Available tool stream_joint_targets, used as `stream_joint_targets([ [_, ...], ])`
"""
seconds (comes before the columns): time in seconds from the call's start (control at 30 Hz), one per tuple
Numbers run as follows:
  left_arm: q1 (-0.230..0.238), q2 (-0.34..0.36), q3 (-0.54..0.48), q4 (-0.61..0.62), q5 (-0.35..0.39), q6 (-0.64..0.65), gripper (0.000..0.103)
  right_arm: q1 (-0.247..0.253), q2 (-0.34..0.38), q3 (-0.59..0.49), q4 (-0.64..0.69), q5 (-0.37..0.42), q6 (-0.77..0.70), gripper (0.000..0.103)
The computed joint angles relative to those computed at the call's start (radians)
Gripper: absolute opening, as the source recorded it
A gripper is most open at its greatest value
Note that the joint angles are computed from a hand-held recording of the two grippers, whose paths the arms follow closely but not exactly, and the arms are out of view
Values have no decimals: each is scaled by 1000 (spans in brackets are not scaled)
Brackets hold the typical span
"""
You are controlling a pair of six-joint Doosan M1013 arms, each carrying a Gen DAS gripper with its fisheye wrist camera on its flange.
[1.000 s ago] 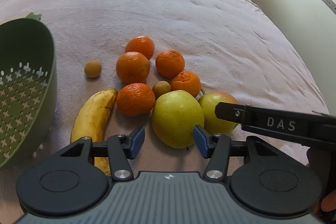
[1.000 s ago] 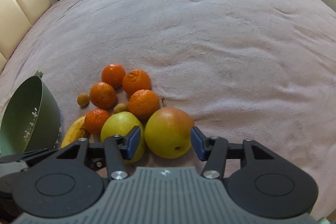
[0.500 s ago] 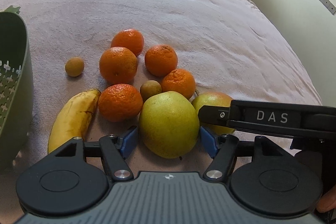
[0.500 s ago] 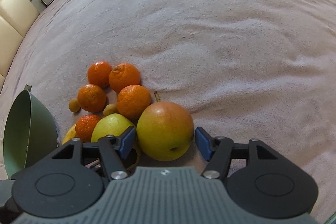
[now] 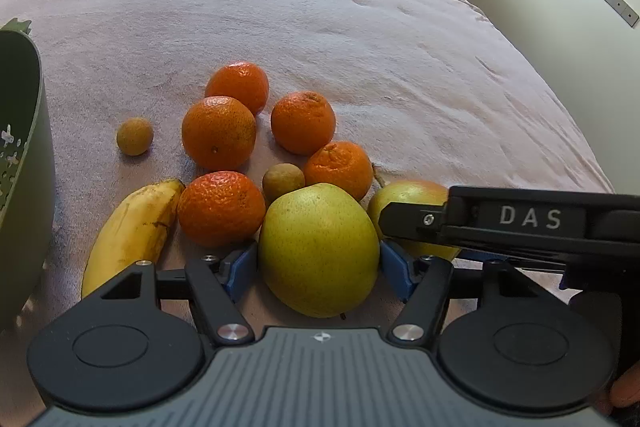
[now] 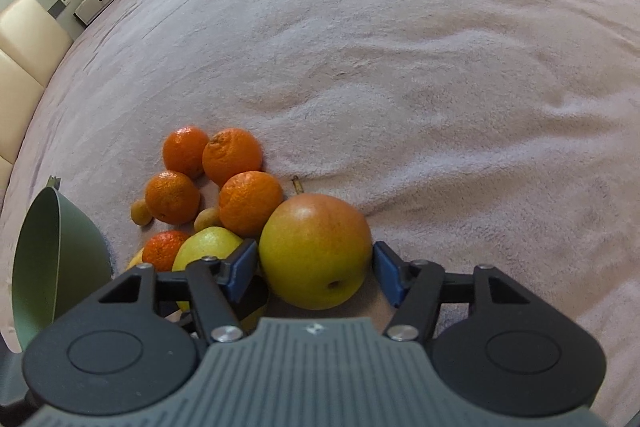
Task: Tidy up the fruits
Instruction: 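Reach the left tool to the yellow pear while the right tool reaches the red-yellow apple, then grasp and lift the pear with the left tool while the right tool lifts the apple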
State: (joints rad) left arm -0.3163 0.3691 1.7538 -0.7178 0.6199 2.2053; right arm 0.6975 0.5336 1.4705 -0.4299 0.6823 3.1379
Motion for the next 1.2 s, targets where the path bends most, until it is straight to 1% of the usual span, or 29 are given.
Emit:
stream_joint_targets([
  [0.2,-1,-4,2,14,-3,-17,77,4,-20,26,-34,4,75,60],
  [0.47,-4,-18,19,4,-22,-11,75,12,-30,39,-49,1,87,60],
  [0.73,-8,-36,21,66,-17,-52,75,26,-41,44,-104,22,116,60],
  [0.97,-4,-73,43,16,-34,26,75,45,-56,48,-189,41,175,60],
  [1.2,9,-116,52,32,-50,26,75,65,-73,47,-276,35,230,60],
])
